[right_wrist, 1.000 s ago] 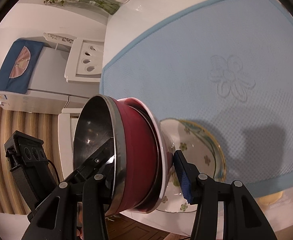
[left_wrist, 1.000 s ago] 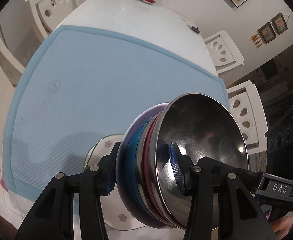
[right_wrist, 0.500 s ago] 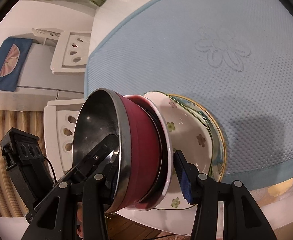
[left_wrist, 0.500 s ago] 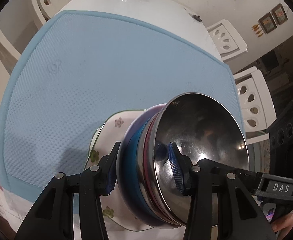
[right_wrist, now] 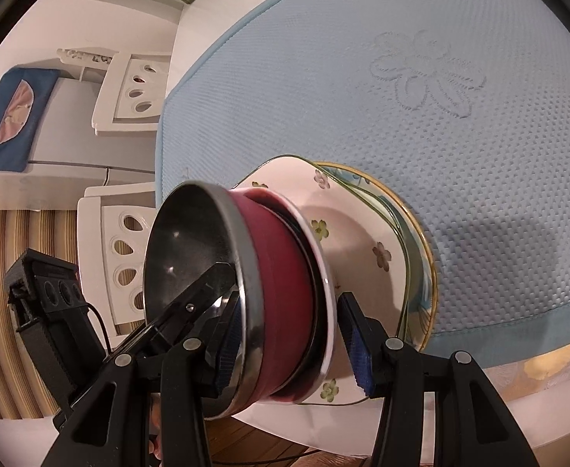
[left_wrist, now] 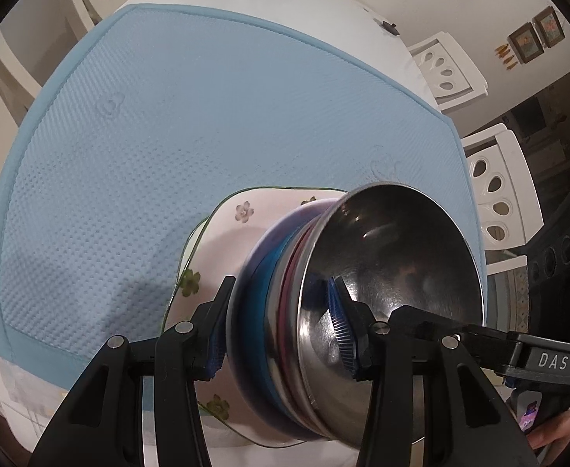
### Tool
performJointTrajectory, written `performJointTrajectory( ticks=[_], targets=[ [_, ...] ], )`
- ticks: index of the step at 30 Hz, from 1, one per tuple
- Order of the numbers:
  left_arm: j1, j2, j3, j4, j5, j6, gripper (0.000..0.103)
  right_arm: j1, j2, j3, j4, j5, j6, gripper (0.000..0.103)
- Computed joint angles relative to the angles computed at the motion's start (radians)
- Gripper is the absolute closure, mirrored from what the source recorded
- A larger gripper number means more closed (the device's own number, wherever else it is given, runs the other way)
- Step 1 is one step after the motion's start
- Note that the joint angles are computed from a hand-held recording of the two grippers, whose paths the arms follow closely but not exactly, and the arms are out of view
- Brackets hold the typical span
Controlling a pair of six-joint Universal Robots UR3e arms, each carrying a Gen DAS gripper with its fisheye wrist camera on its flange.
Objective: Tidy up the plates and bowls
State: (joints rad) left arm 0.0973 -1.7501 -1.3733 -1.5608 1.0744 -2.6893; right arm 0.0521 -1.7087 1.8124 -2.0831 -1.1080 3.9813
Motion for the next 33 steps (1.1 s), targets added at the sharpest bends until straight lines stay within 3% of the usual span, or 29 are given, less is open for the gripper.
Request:
performJointTrajectory(
  ticks=[5,9,12,13,14,15,17,19,22,27,33],
  targets=[
    [0.004,-0.001,0.012,-0.025,0.003,0.026,0.061,0.032,0.028,-0.033,-0.005,-0.053,-0.010,0.055],
    [0.038,0.111,-0.017,0.005,0.034,0.114,0.058,0.089,0.003,-0.113,0.090,-0.164,-0.068,0.054],
    [0.077,0.205,-0.034,0.008,0.069,0.194,0.043,0.179,-0.024,-0.194,0.182,-0.305,-0.087,0.044],
    [0.101,0.238,-0.046,0.000,0.061,0.225,0.035,0.216,-0.019,-0.230,0.214,-0.352,-0.088,0.034],
    [0.129,0.274,-0.060,-0.013,0.046,0.257,0.029,0.253,-0.006,-0.268,0.248,-0.396,-0.085,0.012],
    [0.149,0.304,-0.078,-0.013,0.039,0.274,0.018,0.299,0.009,-0.301,0.266,-0.451,-0.080,0.002],
    [0.199,0.362,-0.113,-0.032,0.009,0.313,0.000,0.408,0.034,-0.334,0.239,-0.582,-0.055,0.000],
    [0.211,0.382,-0.137,-0.036,0.014,0.327,0.001,0.509,0.074,-0.366,0.220,-0.704,-0.018,0.000],
    [0.219,0.438,-0.250,0.066,0.023,0.288,0.001,0.574,0.101,-0.336,0.146,-0.779,0.036,0.000],
    [0.220,0.466,-0.363,0.177,0.046,0.273,0.001,0.615,0.167,-0.344,0.111,-0.813,0.041,0.000],
    [0.214,0.482,-0.401,0.222,0.056,0.284,0.001,0.638,0.201,-0.368,0.109,-0.865,0.046,0.000]
  ],
)
